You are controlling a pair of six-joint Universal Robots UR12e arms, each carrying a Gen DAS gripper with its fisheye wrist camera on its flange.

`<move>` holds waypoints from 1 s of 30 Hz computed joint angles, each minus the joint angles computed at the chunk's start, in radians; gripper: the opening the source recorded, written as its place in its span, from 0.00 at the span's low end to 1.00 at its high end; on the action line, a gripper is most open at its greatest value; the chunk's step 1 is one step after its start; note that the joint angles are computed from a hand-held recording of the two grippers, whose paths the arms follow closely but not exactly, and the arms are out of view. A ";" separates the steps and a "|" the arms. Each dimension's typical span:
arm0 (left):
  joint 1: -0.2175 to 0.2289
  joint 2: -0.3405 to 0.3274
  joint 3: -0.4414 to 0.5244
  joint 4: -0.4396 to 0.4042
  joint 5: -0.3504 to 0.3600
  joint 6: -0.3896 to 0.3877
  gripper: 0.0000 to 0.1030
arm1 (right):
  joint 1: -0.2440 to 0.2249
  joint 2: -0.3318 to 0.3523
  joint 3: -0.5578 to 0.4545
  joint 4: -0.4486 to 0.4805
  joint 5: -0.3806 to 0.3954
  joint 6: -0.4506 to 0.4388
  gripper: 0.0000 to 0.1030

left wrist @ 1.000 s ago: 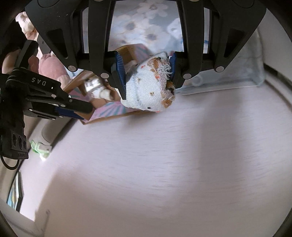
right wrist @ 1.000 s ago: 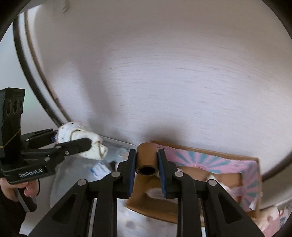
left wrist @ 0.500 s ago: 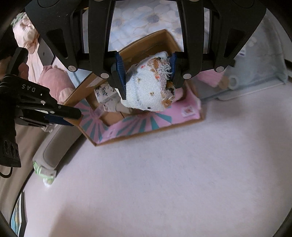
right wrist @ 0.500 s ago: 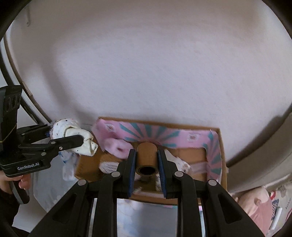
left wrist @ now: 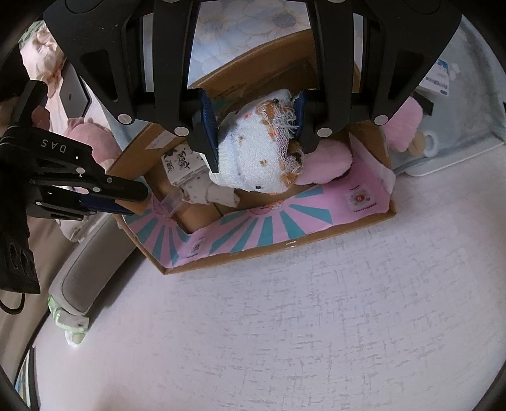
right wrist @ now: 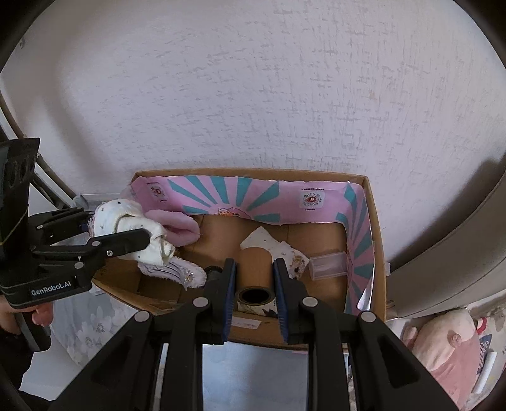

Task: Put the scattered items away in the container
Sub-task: 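Carry sock and brown tube into the cardboard box and open both tools, then withdraw both tools from the box toward the floss box and pink puff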

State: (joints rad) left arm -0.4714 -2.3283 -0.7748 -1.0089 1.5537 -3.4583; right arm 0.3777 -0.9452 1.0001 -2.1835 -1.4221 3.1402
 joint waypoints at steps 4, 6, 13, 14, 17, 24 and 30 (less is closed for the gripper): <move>0.001 -0.008 0.020 -0.028 0.000 -0.014 0.34 | -0.001 0.005 -0.013 0.013 0.011 -0.018 0.21; -0.005 -0.022 0.054 -0.080 0.031 -0.019 0.38 | 0.000 0.014 -0.031 0.038 0.009 -0.030 0.21; -0.014 -0.029 0.078 -0.132 0.073 -0.004 0.99 | 0.008 0.033 -0.075 0.113 -0.042 -0.052 0.70; -0.014 -0.028 0.079 -0.137 0.074 -0.009 0.99 | 0.008 0.033 -0.076 0.118 -0.052 -0.050 0.70; -0.011 -0.013 0.058 -0.115 0.073 -0.017 0.99 | 0.007 0.028 -0.073 0.124 -0.061 -0.053 0.70; -0.013 0.010 0.043 -0.107 0.091 -0.006 0.99 | 0.010 0.014 -0.067 0.122 -0.078 -0.048 0.70; -0.013 0.037 0.013 -0.077 0.095 -0.003 0.99 | 0.016 0.005 -0.062 0.112 -0.089 -0.044 0.70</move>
